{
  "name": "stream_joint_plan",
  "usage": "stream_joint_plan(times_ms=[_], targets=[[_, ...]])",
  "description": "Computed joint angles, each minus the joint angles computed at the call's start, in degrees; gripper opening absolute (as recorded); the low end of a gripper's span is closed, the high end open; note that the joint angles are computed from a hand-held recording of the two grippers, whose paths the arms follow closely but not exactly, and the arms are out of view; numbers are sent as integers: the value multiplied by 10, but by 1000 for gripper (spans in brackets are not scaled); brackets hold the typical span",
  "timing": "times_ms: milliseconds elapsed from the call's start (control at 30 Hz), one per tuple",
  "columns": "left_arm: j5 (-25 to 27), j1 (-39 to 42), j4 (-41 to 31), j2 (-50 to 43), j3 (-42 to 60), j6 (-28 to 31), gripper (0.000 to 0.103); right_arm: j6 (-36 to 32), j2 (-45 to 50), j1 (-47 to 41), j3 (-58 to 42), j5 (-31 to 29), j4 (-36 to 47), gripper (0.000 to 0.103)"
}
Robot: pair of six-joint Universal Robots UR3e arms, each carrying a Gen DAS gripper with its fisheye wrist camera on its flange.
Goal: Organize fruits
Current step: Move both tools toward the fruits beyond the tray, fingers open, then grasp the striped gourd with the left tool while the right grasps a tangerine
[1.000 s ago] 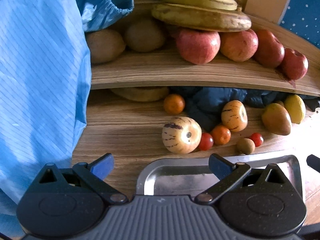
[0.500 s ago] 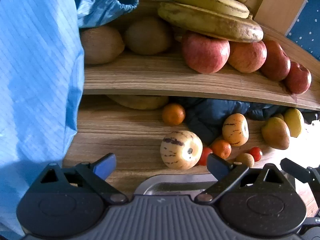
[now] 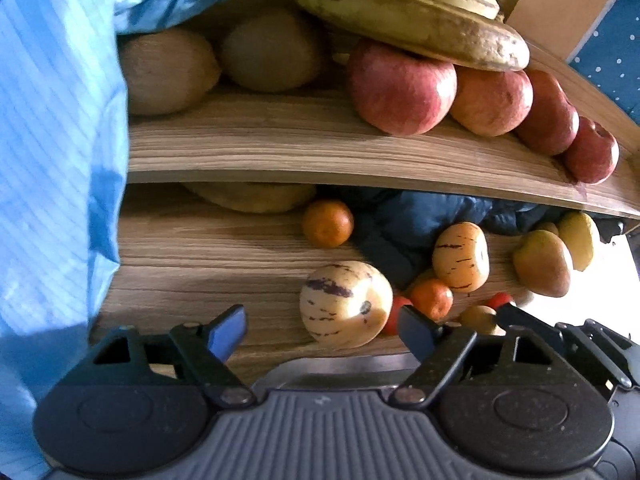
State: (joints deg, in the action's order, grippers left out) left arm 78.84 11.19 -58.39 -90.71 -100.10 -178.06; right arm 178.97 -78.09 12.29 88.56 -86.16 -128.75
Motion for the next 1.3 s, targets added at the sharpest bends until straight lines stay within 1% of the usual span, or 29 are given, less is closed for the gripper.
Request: stream_joint_plan(times_ms=[67, 200, 300, 367, 433, 633, 700, 767, 833, 1000, 1067, 1100, 1300], targets=[[-4, 1, -5, -5, 5, 2, 77, 8, 5, 1, 1, 2, -9, 52], [-17, 5, -2, -20, 9, -2, 75, 12, 18, 2, -10, 5, -17, 50], [-32, 13, -4, -19, 7, 1, 69, 15, 28, 4, -19, 2, -17, 48], [-44, 18, -6, -16, 4, 4, 63, 19, 31, 3, -32, 1, -3, 47], [-54, 23, -7, -14, 2, 3, 60, 22, 34, 4, -46, -3, 17, 46], [-76, 47, -13, 1, -11, 7, 59, 30, 30, 4, -59, 13, 26, 46], [-77, 50, -14, 1, -10, 8, 61, 31, 37, 7, -68, 14, 31, 46], [-73, 49, -16, -5, -5, 7, 67, 33, 46, 8, -79, 12, 43, 46], [-73, 46, -15, -13, -1, -1, 68, 34, 55, 9, -92, 7, 54, 46], [-75, 46, -10, -21, 1, -4, 63, 20, 75, 10, -117, 6, 68, 44], [-85, 51, -14, -22, 2, 2, 55, 20, 82, 9, -120, 9, 67, 44], [-94, 55, -18, -23, 3, 4, 54, 22, 86, 9, -123, 8, 68, 44], [-102, 62, -27, -22, 6, 4, 54, 15, 100, 13, -124, 2, 59, 41]])
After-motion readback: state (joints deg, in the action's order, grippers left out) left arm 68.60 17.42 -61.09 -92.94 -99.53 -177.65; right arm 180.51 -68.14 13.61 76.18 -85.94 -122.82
